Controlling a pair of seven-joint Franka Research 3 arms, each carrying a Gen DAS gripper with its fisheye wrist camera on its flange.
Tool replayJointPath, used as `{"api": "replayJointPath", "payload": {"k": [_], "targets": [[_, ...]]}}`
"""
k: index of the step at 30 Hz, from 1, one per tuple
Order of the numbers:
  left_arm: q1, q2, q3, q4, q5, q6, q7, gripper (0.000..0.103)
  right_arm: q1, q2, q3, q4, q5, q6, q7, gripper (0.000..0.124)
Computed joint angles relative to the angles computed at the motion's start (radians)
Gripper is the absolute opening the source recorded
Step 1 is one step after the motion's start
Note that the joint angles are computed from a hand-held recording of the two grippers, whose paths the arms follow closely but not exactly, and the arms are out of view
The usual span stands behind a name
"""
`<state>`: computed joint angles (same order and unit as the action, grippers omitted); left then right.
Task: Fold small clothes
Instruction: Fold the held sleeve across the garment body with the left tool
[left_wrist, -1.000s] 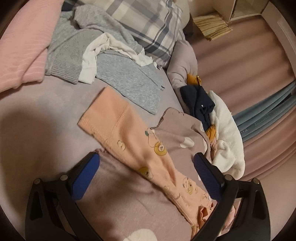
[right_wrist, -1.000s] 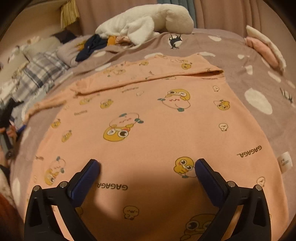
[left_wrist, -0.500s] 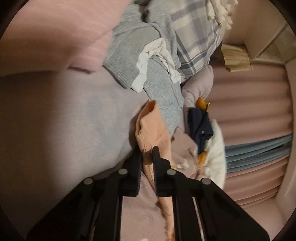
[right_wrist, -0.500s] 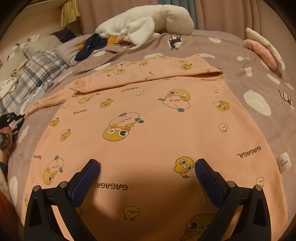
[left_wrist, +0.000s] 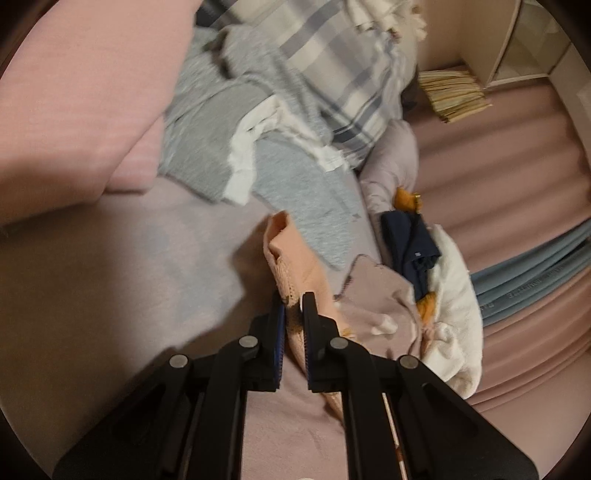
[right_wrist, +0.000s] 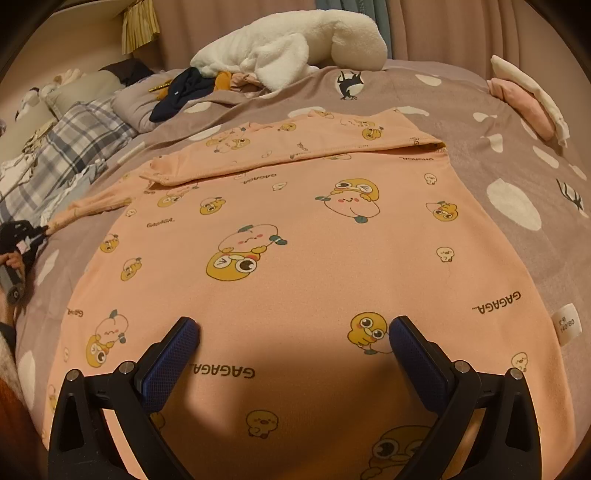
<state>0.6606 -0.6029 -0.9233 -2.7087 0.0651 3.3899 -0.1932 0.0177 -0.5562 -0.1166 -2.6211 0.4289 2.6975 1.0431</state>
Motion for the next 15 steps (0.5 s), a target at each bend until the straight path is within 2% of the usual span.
{"api": "replayJointPath", "payload": {"k": [2,6,8,15], "targets": [[0.023,-0.024,-0.016,0.012,0.007,-0.004,0.010,0.008,0.001,0.000,-0.001,0.000,0.000,0.000,0.000,0.103],[0.033,-0.056,-0.016,0.066,0.069,-0.089,0.035,0.007,0.001,0.000,-0.001,0.001,-0.001,0.000,0.001,0.103],[0.041,-0.063,-0.017,0.092,0.108,-0.101,0.033,0.007,0.002,0.001,-0.003,0.001,0.000,0.000,-0.001,0.103],[0.039,-0.083,-0.002,0.151,0.222,-0.160,0.017,0.007,0.005,-0.001,-0.005,0.004,0.006,-0.005,-0.002,0.103]]}}
